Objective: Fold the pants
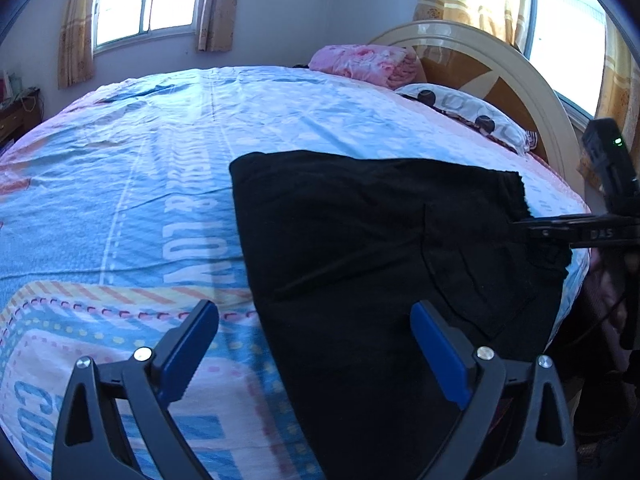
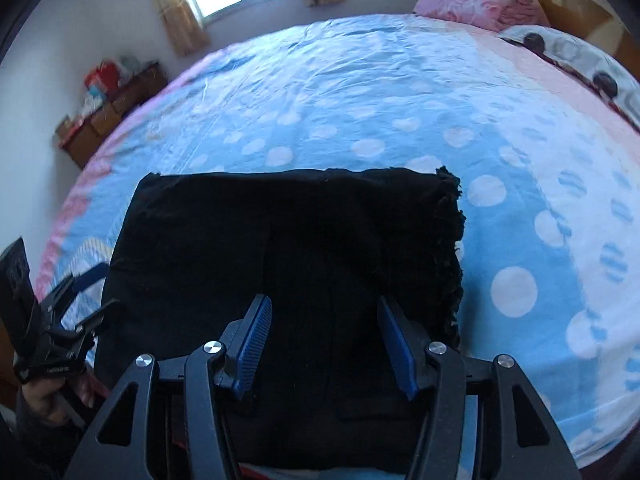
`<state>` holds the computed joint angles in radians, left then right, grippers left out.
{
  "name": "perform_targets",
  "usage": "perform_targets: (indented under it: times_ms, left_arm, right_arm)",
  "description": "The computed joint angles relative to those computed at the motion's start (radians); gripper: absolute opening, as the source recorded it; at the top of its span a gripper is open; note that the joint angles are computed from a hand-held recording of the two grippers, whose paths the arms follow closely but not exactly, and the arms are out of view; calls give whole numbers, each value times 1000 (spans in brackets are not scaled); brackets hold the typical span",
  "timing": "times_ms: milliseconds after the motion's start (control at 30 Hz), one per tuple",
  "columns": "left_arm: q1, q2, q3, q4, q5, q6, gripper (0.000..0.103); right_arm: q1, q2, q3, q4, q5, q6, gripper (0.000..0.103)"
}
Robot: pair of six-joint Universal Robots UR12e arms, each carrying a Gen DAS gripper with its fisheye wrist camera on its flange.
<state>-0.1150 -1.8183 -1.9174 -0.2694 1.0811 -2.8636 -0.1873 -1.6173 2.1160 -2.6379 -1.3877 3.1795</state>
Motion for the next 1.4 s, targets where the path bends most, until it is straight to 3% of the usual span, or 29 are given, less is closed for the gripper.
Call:
perform_targets:
  times_ms: [200, 400, 467, 533, 600, 633, 700, 833, 1000, 1167, 1300, 1333, 1400]
  left_arm:
    - [13, 2, 7, -46, 2, -19, 99]
    - [24, 11, -6, -49, 16, -32, 100]
    - [31, 12, -9, -60, 11, -41, 101]
    - [37, 14, -16, -55, 3, -44, 101]
    - [36, 15, -19, -52, 7, -35, 101]
    - [35, 15, -19, -52, 8, -32, 101]
    - [35, 13, -18, -51, 5, -30, 102]
    - [35, 16, -12, -70, -3, -25, 102]
    - [31, 28, -12, -100, -17, 10, 102]
    - [26, 34, -20, -115, -9, 41, 102]
    - [28, 31, -24, -106, -15, 37, 103]
    - [28, 31, -25, -103, -12, 43, 103]
    - [26, 30, -28, -93, -7, 53, 103]
  right_arm:
    - [45, -16, -55, 13, -16, -76, 57]
    - [36, 81, -124, -19, 296, -100, 57]
    - [46, 125, -160, 39, 337, -87, 57]
    - [70, 168, -209, 159, 309, -118, 57]
    - [96, 190, -226, 193, 218, -147, 57]
    - [102, 188, -225, 181, 202, -164, 57]
    - [109, 180, -245, 244, 182, -186, 57]
    - [94, 160, -253, 216, 236, -200, 57]
    - [112, 219, -334, 215, 242, -176, 57]
    - [137, 312, -450, 346, 243, -201, 57]
    - [133, 370, -522, 489, 324, -233, 57]
    - [129, 386, -543, 560, 372, -258, 53]
    - [130, 399, -561, 616, 407, -288, 46]
